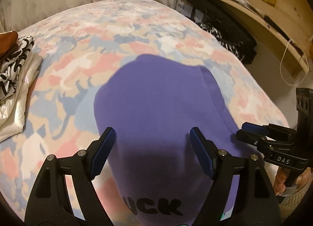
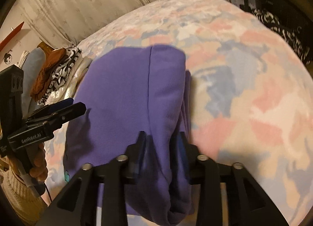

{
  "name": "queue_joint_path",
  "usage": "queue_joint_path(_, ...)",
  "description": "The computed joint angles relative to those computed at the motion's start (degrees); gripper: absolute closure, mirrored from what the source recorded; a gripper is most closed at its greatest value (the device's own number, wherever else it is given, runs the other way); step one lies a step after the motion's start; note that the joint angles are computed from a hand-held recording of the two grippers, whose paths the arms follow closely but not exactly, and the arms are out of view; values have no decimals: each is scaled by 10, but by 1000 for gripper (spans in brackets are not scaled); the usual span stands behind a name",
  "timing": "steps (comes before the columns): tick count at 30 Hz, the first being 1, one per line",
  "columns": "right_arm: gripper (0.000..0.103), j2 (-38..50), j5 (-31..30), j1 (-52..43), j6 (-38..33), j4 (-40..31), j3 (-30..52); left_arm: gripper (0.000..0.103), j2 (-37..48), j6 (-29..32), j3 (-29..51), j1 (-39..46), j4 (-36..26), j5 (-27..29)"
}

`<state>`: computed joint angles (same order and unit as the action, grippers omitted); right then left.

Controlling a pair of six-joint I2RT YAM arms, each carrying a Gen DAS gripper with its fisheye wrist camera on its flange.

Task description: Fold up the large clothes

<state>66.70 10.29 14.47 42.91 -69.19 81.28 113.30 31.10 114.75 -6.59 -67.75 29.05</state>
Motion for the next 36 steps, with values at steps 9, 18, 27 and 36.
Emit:
queue_joint_path(9, 31, 102, -41, -82, -60, 12, 129, 27, 97, -37, 162, 12, -48, 7)
queue_joint_path(18, 30, 250, -171, -201, -68, 62, 186, 26, 200, -51, 285, -18, -86, -26)
queue_joint_path(27, 82, 241, -114, -183, -78, 104, 123, 17, 191, -47, 231, -60, -26, -83)
queue_joint_path(36, 71, 227, -121, -190, -78, 139, 73, 10, 184, -57, 205, -54, -9, -86)
